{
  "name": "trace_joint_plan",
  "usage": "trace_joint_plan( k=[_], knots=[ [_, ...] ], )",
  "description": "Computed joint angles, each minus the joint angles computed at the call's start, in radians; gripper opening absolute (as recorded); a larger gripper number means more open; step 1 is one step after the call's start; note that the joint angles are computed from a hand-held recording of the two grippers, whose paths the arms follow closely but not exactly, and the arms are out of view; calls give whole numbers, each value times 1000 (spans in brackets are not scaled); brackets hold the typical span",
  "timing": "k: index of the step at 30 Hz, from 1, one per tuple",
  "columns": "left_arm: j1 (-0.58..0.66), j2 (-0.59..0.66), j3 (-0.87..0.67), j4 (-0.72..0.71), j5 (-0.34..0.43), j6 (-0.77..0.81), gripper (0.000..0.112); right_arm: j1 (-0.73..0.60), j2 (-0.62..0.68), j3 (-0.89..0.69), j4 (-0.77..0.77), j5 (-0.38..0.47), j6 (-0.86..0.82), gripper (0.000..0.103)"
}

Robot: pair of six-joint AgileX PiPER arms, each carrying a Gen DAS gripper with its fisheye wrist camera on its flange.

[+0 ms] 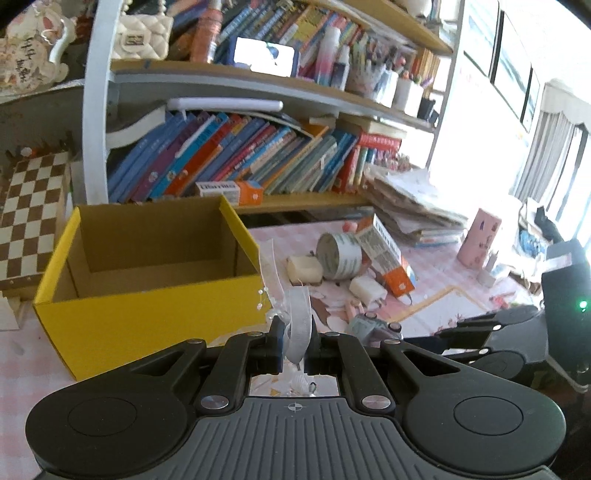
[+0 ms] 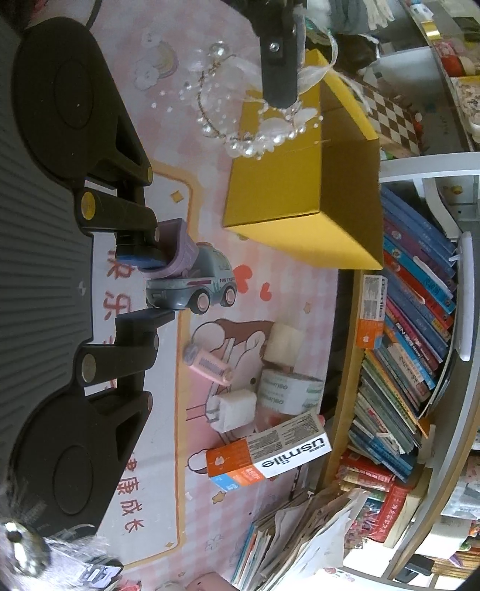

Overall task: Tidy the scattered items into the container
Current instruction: 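Lift the toy car with the right gripper while the left gripper carries the hair band toward the yellow box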

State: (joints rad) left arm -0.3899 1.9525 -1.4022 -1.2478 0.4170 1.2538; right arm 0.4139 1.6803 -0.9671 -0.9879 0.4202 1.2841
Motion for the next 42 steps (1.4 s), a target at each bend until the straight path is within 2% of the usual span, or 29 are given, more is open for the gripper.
trace_joint_plan(
  k=[7,13,20,27,32,37,42],
  knots=[
    [68,-10,-39,-96,63,94,8,17,4,-97,59,30,-68,21],
    [119,7,-133,-139,126,121,8,32,34,-218,114,29,-208,21],
    [142,75,-278,-98,124,77,8,30,112,-382,239,27,-437,21],
    [159,170,-454,20,93,-70,8,-1,244,-609,416,47,-721,21],
    [162,259,-600,157,77,-233,8,-15,385,-831,545,124,-914,21],
    [158,366,-766,363,110,-430,8,-27,532,-1068,655,230,-1101,21],
    [155,497,-973,556,197,-623,8,-47,680,-1323,752,362,-1257,21]
  ],
)
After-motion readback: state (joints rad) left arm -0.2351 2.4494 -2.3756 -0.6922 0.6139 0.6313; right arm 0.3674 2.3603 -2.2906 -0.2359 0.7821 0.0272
